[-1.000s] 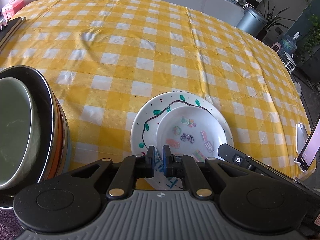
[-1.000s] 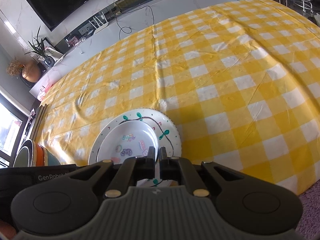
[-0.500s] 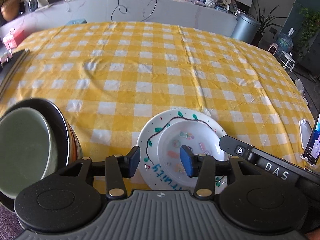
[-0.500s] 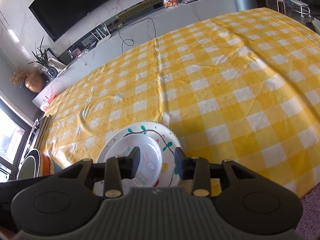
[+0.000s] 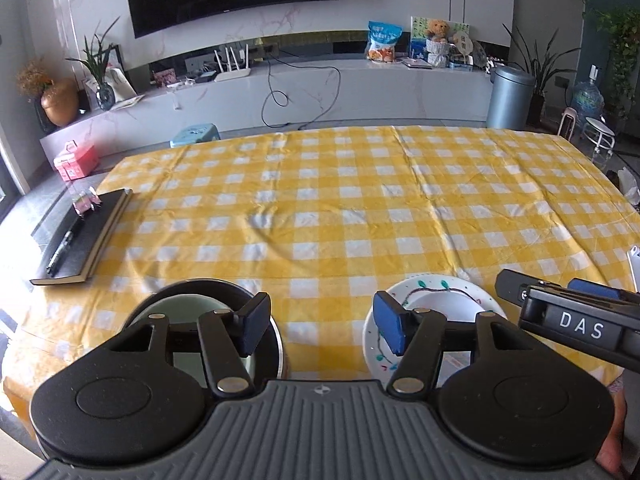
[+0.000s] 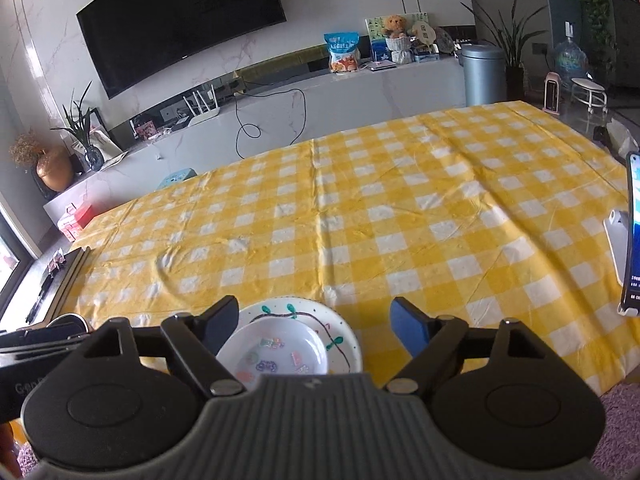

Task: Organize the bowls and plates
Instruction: 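Move both grippers to the rim of the nested bowl stack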

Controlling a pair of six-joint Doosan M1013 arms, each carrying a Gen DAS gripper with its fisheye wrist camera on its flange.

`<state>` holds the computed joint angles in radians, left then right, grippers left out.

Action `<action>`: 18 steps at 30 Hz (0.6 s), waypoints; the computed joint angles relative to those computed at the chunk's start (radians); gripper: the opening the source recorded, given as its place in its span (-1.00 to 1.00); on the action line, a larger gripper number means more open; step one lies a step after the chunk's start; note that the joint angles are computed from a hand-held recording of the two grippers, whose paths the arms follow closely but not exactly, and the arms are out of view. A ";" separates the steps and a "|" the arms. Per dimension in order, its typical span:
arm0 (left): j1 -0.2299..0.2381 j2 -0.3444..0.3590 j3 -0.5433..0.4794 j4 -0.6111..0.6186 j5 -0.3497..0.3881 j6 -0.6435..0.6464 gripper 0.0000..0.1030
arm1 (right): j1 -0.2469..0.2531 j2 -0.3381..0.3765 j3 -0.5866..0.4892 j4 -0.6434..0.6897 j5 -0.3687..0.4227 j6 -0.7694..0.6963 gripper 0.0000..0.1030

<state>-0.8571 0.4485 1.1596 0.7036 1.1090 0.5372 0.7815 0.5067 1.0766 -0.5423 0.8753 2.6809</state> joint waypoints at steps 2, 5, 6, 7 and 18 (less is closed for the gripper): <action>-0.002 -0.017 0.020 0.038 -0.003 -0.029 0.35 | 0.007 0.004 -0.015 -0.001 0.015 -0.006 0.59; -0.002 -0.038 0.039 0.076 0.015 -0.070 0.39 | 0.016 0.007 -0.032 0.009 0.015 -0.028 0.67; 0.000 -0.049 0.049 0.077 0.016 -0.081 0.40 | 0.019 0.010 -0.041 0.018 0.016 -0.043 0.68; 0.003 -0.057 0.058 0.076 0.014 -0.089 0.40 | 0.023 0.015 -0.053 0.027 0.023 -0.059 0.68; 0.045 -0.160 0.178 0.044 0.005 -0.210 0.68 | 0.040 0.102 -0.249 0.287 0.117 -0.285 0.75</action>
